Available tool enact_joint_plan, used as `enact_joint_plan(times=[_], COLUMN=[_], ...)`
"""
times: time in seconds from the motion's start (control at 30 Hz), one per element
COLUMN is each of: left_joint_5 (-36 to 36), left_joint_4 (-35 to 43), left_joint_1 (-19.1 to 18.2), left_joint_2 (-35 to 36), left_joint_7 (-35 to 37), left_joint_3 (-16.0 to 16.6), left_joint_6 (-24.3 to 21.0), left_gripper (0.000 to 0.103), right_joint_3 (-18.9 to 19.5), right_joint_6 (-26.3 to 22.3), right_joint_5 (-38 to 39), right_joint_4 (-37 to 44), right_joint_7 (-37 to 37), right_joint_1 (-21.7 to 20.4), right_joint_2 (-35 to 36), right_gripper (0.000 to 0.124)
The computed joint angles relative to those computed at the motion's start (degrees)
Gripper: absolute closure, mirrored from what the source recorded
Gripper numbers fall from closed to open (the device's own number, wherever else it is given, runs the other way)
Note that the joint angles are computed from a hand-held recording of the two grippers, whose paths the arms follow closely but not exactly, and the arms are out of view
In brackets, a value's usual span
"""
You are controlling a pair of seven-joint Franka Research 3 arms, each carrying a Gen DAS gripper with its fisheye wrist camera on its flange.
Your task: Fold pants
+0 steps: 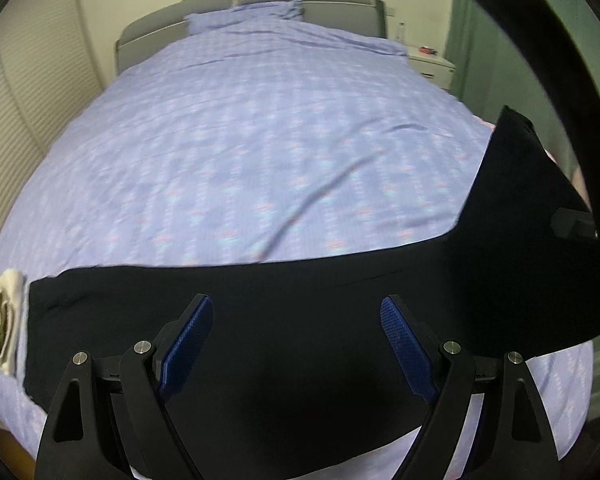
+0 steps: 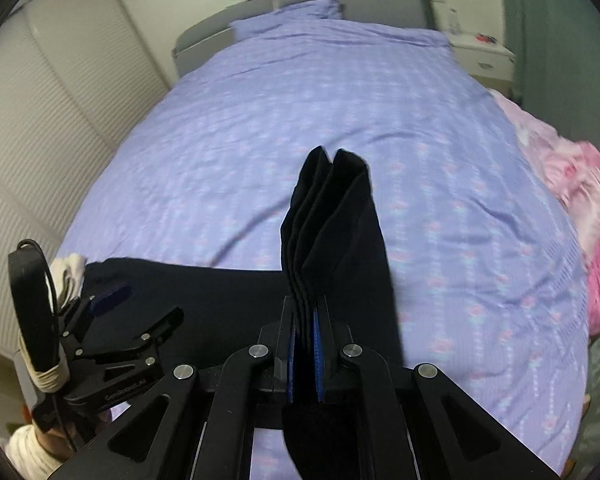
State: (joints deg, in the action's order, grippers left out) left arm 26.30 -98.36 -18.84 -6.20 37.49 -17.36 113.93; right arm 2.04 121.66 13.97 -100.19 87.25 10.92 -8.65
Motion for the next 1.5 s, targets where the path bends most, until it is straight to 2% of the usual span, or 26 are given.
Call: enact_joint_plan(times=[0.17, 0.33, 0.57, 0.6, 0.67, 0.8, 0.9, 0.93, 1.0, 1.07, 1.3, 1.4, 1.5], left_joint_5=[-5.2, -6.9, -10.9, -11.2, -11.8, -11.3, -11.2, -11.3, -11.7, -12.3, -13.0, -13.5, -14.3], left_joint_4=[-12.6, -21.2, -29.9, -32.2, -34.3, -35.6, -37.1, -37.2, -37.4, -37.8, -41.3, -43.0, -44.6], left_joint_1=[2.2, 4.3, 7.0, 6.1, 6.6, 7.9, 8.7, 9.0, 9.4, 9.6, 9.4, 9.1, 8.9], left_joint_2=[-10.7, -18.0, -23.3, -26.2, -28.0, -28.8, -30.3, -30.4, -30.6, -31.2, -36.7, -40.0, -43.3], left_joint_7=[1.4, 4.2, 8.3, 8.6, 10.2, 11.7, 12.9, 12.8, 12.1, 11.3, 10.0, 9.8, 10.9], left_joint_3=[2.9, 4.2, 5.9, 6.9, 7.5, 7.3, 7.9, 7.8, 7.6, 7.7, 7.8, 8.4, 10.0], left_joint_6=[2.8, 4.3, 7.9, 6.8, 7.1, 7.6, 7.8, 7.7, 7.8, 7.5, 6.6, 6.6, 6.5], left_gripper=[0.017, 0.017, 0.017, 0.017, 0.017, 0.017, 0.017, 0.017, 0.017, 0.017, 0.017, 0.017, 0.017], right_joint_3=[3.6, 6.2, 7.0, 6.9, 6.8, 6.4, 6.3, 6.4, 7.0, 7.8, 8.1, 8.5, 8.9], right_joint_6=[0.5, 1.9, 2.3, 2.1, 1.8, 1.8, 0.8, 0.5, 2.1, 3.6, 2.5, 0.6, -1.5], right_joint_5=[-2.0, -5.0, -4.0, -4.9, -5.3, -6.8, -5.9, -4.6, 0.7, 6.3, -0.9, -6.8, -12.3], right_joint_4=[1.3, 3.0, 4.9, 5.3, 5.8, 6.3, 6.0, 6.0, 4.2, 2.4, 2.2, 4.3, 7.2], right_joint_7=[7.0, 14.3, 20.9, 22.3, 24.3, 27.8, 29.6, 29.6, 27.8, 25.1, 27.1, 29.0, 31.0], right_joint_1=[3.5, 8.0, 13.8, 14.6, 15.8, 17.9, 18.5, 18.4, 17.4, 16.8, 19.6, 21.5, 23.5], right_joint_2=[2.6, 7.2, 15.5, 16.5, 18.5, 20.9, 21.4, 21.4, 20.4, 19.3, 16.3, 16.2, 16.9], right_gripper=[0.116, 0.116, 0.116, 0.116, 0.116, 0.115, 0.106, 0.096, 0.088, 0.088, 0.086, 0.073, 0.067])
